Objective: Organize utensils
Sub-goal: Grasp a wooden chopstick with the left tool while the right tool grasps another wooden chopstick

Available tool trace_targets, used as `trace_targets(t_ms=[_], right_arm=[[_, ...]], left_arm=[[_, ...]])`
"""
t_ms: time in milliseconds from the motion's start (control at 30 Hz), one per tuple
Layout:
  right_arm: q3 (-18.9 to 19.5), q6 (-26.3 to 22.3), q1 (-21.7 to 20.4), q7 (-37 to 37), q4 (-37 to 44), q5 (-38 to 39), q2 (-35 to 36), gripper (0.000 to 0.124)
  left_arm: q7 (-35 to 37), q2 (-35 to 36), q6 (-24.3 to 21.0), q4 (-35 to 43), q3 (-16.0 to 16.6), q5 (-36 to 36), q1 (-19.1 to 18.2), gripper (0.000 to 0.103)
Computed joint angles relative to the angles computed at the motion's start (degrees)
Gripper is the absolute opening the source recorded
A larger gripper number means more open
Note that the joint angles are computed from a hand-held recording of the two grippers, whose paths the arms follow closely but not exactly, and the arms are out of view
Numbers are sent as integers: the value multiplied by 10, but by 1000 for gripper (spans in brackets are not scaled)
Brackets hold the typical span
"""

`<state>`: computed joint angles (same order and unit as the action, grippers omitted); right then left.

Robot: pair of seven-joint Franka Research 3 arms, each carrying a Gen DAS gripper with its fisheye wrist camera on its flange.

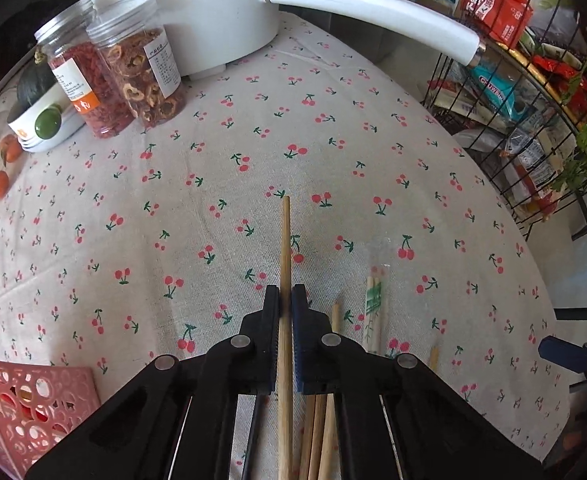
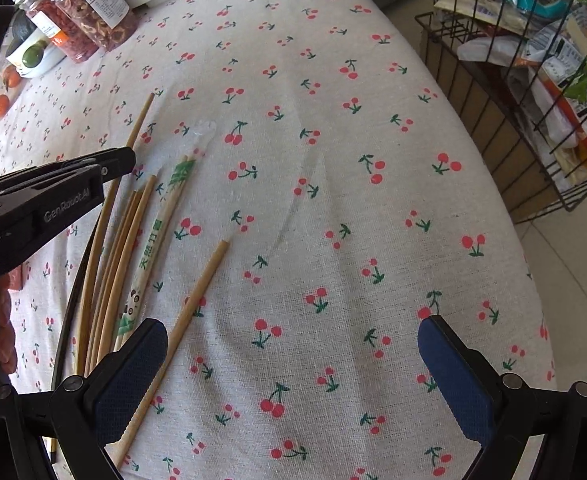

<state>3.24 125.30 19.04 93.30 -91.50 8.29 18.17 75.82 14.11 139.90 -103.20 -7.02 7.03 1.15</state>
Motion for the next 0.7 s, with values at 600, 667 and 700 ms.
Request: trace_targets(t_ms=[600,667,700], right_arm=[[-1,20,38,22,3,-53,27,103],[-6,28,48,35,-2,-77,27,103],[-8,30,52,41,-4,-90,26,103]], left_arm=[[120,-318,99,-296,55,-146,-26,6],[123,-340,110,-321,62,-147,-30,6],[126,-352,117,-335,67,-149,-34,6]])
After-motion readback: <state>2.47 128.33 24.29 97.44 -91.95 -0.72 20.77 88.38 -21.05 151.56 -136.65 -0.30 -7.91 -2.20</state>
